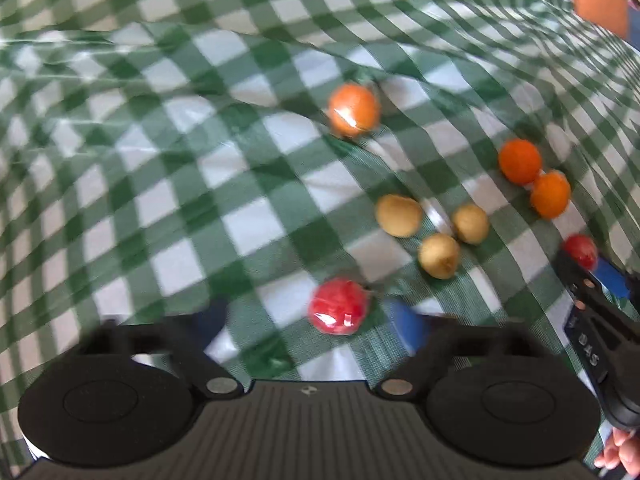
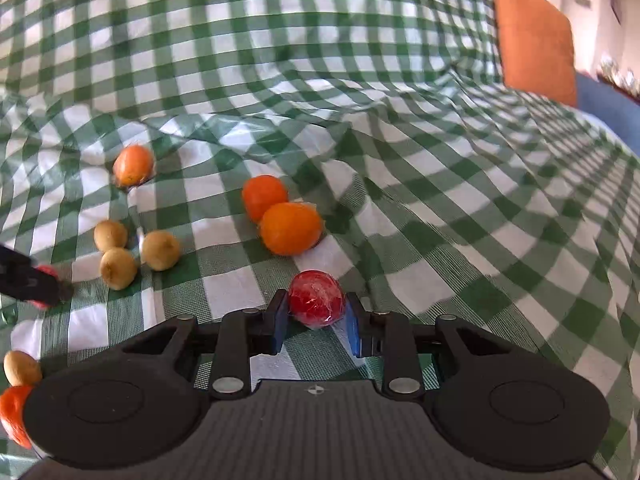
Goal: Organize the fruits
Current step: 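Grasp a red plum with the right gripper while the left gripper grasps another red plum, then carry the red plums over the blue plate and open both grippers to drop them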
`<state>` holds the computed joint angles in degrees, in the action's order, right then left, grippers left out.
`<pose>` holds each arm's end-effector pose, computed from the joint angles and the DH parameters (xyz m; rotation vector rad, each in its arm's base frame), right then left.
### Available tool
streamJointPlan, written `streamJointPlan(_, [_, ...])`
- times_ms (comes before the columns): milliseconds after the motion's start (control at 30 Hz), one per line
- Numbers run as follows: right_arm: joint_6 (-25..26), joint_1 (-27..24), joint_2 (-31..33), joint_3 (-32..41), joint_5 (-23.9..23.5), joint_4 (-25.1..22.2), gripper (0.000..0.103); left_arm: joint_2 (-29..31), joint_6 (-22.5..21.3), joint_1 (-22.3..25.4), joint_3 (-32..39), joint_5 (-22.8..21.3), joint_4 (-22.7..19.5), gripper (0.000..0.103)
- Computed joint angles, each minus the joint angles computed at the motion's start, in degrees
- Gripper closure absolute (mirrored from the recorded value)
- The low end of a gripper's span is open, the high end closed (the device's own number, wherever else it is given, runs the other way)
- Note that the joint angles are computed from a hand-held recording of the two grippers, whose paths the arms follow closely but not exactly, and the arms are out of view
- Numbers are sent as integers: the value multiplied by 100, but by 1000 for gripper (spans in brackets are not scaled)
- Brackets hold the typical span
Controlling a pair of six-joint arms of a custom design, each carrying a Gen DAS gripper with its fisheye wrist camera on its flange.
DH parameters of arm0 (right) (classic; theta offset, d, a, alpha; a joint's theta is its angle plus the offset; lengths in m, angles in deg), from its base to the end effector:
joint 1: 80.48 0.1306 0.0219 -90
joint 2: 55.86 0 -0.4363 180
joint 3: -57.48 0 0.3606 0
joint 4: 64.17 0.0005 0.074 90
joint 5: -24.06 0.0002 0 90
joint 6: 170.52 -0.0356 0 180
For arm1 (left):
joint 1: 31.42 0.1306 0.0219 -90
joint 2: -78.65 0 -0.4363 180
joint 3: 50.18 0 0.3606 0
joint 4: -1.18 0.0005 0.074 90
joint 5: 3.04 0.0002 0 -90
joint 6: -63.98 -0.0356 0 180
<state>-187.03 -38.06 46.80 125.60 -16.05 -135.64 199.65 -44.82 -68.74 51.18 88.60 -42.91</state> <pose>0.3049 0.2410 0.2587 1.0953 2.0340 -0.5995 0.5037 -0.3859 0.2850 1.2734 2.3698 -0.1390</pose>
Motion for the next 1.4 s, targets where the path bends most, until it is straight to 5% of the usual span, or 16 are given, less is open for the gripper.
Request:
streamJointPlan(33, [22, 10, 32, -2, 40, 9, 72, 28, -9, 37, 55, 250, -121, 70])
streamJointPlan(233, [-138, 20, 81, 73, 176, -173, 73, -443, 186, 104, -335, 211, 45, 70])
streamJointPlan(400, [-859, 296, 96, 431, 430, -1320, 73, -1633, 245, 526, -1237, 334, 165, 70])
streamJointPlan(533, [-1079, 1074, -74, 951, 479, -2018, 73, -2672, 66, 1093, -1960, 340, 57, 69])
streamJointPlan(800, [-190, 2335, 184, 2497, 266, -1654, 72, -3928, -457, 2662, -2554, 853, -848, 69])
streamJointPlan(1033, [1448, 2658, 910, 3922, 389, -1072, 72, -4469, -919, 4028, -2729, 1613, -1124, 69])
streamJointPlan(1200, [1956, 2802, 1346, 4759, 358, -1360, 72, -4568, -1045, 4602, -2735, 2022, -1178, 69])
streamJointPlan(1400, [1886, 2827, 1574, 5283, 407, -1885, 72, -4562, -1069, 4843, -2703, 2230, -1171, 69])
